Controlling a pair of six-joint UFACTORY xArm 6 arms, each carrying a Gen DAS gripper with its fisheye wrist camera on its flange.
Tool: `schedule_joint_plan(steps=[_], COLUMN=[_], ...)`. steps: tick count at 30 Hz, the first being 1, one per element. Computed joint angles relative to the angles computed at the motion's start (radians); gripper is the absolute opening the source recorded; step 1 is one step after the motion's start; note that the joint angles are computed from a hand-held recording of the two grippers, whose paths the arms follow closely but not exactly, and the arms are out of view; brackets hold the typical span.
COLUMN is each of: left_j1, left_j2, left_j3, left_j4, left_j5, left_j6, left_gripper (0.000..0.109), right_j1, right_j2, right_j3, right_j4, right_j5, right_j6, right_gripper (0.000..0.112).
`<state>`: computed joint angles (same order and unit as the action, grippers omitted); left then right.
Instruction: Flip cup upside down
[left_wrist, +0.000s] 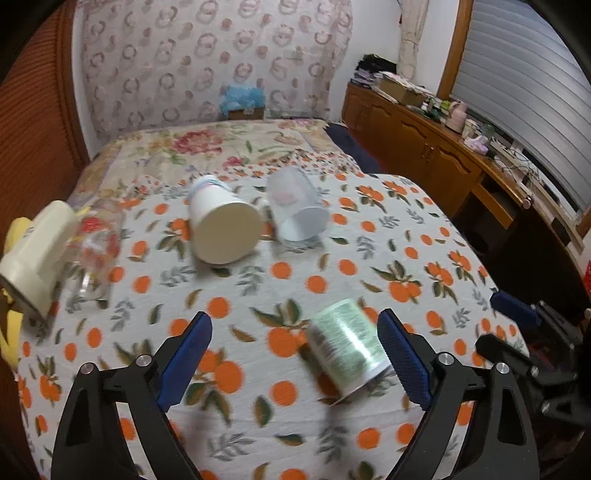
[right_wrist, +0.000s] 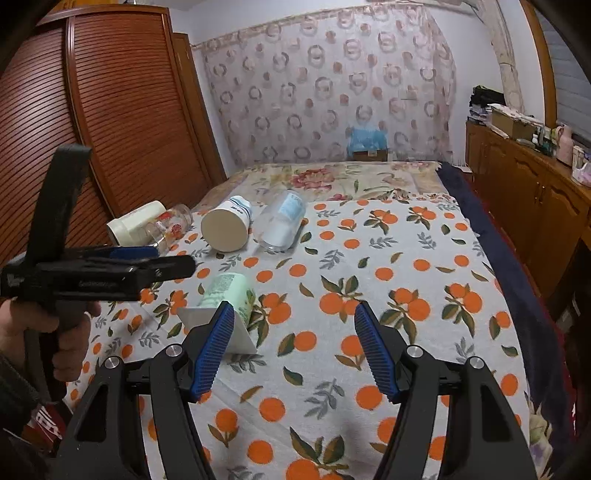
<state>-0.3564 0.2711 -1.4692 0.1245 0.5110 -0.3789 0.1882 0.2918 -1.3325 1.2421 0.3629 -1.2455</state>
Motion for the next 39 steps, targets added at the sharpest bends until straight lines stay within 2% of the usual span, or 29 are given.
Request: schedule_joint_plan(steps=[5, 13, 17, 22, 28, 30, 31, 34, 39], left_j1=[-0.023, -0.003, 0.019, 0.027, 0.036, 0.038, 0.037, 0.031, 0.014], left_j2=[0.106, 0.223, 0.26, 0.298, 0.318, 0.317, 0.316, 0.303, 0.261], left_j3=[-0.161, -0.336, -0.388, -0.444, -0.469, -0.467, -0.468, -0.452, -0.401], left_j4=[-0.087, -0.223, -0.314, -0.346, -0.391, -0.4, -0.397, -0.385, -0.302], left_j5=[0.134, 0.323, 0.387, 0.441, 0.475, 0.472, 0.474, 0.458, 0.381], left_j6=[0.07, 0.095, 0.103, 0.099, 0.083, 0.087, 0.083, 0.093, 0.099], left_gripper=[0.073, 0.067, 0.065, 0.065, 0.065, 0.056, 0.056, 0.053, 0.051], right_j1=[-0.014, -0.023, -0.021, -0.021, -0.02, -0.019, -0.02, -0.02, -0.021], right_j2=[-0.006, 0.003, 0.007, 0.011, 0.016, 0.018, 0.017, 0.017, 0.017], right_j3=[0.036, 0.063, 0.068, 0.075, 0.071, 0.071, 0.071, 0.071, 0.071], right_j4=[0.013, 0.042, 0.049, 0.052, 0.051, 0.051, 0.049, 0.047, 0.048], right_j5=[-0.008, 0.005, 0.011, 0.014, 0.013, 0.012, 0.014, 0.013, 0.014], right_j6=[-0.008, -0.014, -0.017, -0.017, -0.015, -0.013, -0.012, -0.01, -0.013], right_gripper=[0.07, 0.07, 0.07, 0.07, 0.07, 0.07, 0.07, 0.07, 0.07])
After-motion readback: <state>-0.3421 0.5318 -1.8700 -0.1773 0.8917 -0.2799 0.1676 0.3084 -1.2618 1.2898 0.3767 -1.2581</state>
